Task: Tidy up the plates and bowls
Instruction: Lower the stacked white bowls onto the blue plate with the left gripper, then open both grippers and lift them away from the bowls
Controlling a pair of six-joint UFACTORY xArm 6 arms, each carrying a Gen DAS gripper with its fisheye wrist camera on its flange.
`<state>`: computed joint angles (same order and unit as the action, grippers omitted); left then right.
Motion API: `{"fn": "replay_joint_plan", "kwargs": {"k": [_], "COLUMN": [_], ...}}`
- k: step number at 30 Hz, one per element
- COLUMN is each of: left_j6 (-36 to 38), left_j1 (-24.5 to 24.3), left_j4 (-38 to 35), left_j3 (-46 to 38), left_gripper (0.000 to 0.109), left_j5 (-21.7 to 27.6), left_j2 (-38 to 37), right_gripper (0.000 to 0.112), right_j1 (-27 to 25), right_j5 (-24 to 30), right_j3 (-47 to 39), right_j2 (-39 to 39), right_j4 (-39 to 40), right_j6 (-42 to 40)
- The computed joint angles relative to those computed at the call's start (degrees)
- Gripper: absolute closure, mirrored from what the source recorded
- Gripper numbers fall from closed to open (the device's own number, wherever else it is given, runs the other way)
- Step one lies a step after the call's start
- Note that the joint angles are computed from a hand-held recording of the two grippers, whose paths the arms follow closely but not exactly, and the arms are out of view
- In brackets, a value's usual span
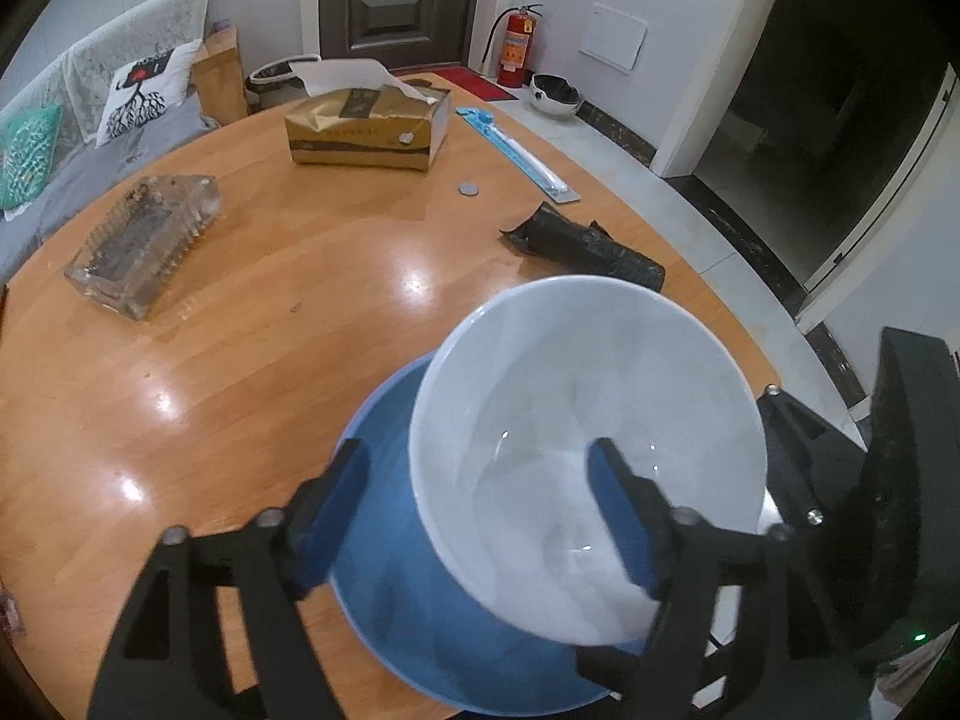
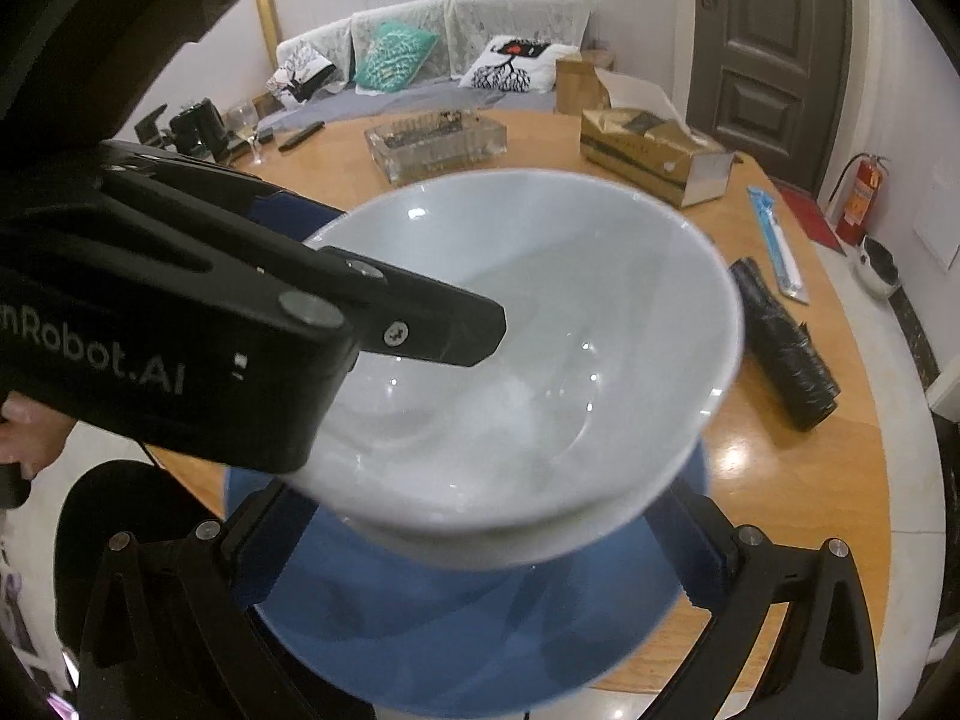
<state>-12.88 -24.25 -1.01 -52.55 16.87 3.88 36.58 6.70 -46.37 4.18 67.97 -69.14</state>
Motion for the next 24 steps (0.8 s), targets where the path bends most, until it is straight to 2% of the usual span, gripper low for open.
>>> {"fn": "replay_joint_plan", "kwargs": {"k": [3, 7, 10, 14, 18, 21, 24], "left_j6": [-3.27, -6.13, -9.92, -11.90, -15.94, -26.15, -31.06], "left_j1": [-0.09, -0.44, -0.63, -0.80, -0.81, -0.23, 0.09], "left_j4": [4.83, 8.54, 13.02, 15.00, 17.97, 27.08, 31.53], "left_j3": [0.23, 0.26, 0.21, 1.80, 2.70, 4.86, 6.59], "left_gripper": [0.023, 0.020, 0.007, 0.006, 0.006, 0.006, 0.006], "left_j5": [0.75, 2.28, 3.26, 2.24, 3.75, 3.05, 2.61], "left_j2": [-1.25, -3.05, -4.06, -6.42, -8.52, -11.33, -13.89], "right_gripper": [0.011, 0.011, 0.011, 0.011, 0.011, 0.010, 0.010], "right_j1": [-0.01, -0.72, -1.21, -1.75, -1.78, -1.44, -0.68], "right_j5": [-0.28, 0.27, 0.06, -1.00, -2.42, -3.76, -5.03], "right_j3": [1.10, 2.94, 4.34, 5.87, 6.99, 6.84, 5.98], "right_j2": [-1.86, -4.65, -6.86, -9.84, -12.93, -14.66, -15.69], "right_j4": [1.37, 2.28, 2.70, 2.74, 5.56, 12.27, 19.05], "right_j6": [-1.74, -2.82, -3.43, -4.26, -7.87, -13.96, -19.61]}}
